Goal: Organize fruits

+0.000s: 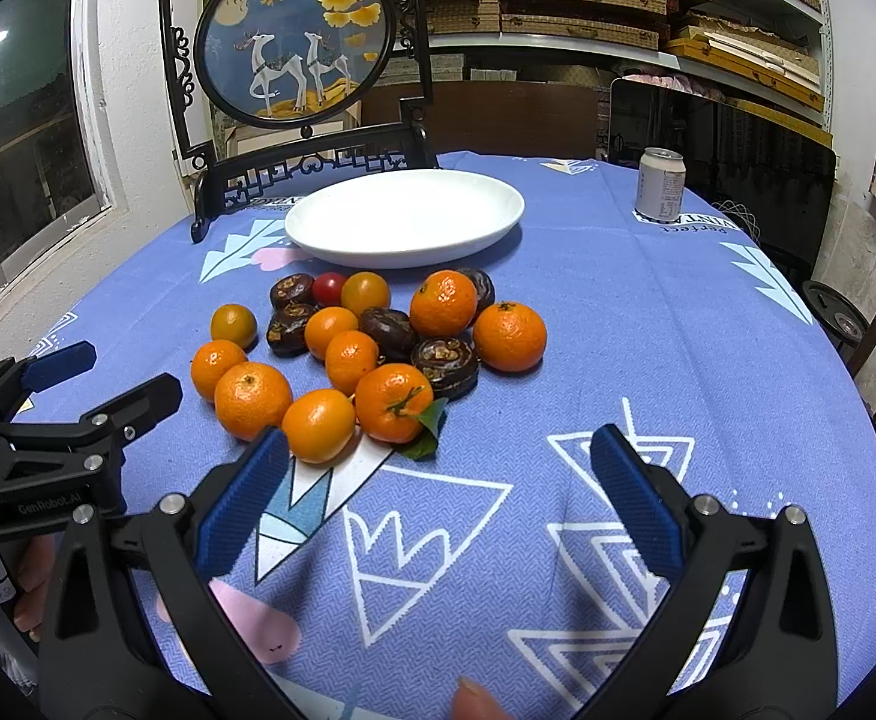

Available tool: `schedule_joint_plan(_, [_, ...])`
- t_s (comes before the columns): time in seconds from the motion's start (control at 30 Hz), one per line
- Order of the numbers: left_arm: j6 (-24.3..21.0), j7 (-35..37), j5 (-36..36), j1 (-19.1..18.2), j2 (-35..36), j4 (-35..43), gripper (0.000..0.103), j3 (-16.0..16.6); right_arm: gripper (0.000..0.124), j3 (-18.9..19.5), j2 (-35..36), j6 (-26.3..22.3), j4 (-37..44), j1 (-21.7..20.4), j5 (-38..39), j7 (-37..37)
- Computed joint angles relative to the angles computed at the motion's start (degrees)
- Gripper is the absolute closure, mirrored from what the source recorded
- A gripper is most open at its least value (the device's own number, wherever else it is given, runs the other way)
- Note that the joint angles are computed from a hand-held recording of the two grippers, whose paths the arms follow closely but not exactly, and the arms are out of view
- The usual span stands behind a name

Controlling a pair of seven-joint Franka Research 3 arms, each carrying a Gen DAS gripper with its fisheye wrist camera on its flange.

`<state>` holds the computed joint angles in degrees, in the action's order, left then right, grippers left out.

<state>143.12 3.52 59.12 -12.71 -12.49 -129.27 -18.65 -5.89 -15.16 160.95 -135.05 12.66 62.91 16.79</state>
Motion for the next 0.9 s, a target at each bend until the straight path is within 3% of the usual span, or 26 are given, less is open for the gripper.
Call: schedule_joint_plan(0.9, [0.25, -0.42, 0.03, -0.46, 0.71, -0.32, 0.001, 0.11, 0.023, 0.12, 0.02, -0.05, -0.07, -0.08, -0.19, 0.19])
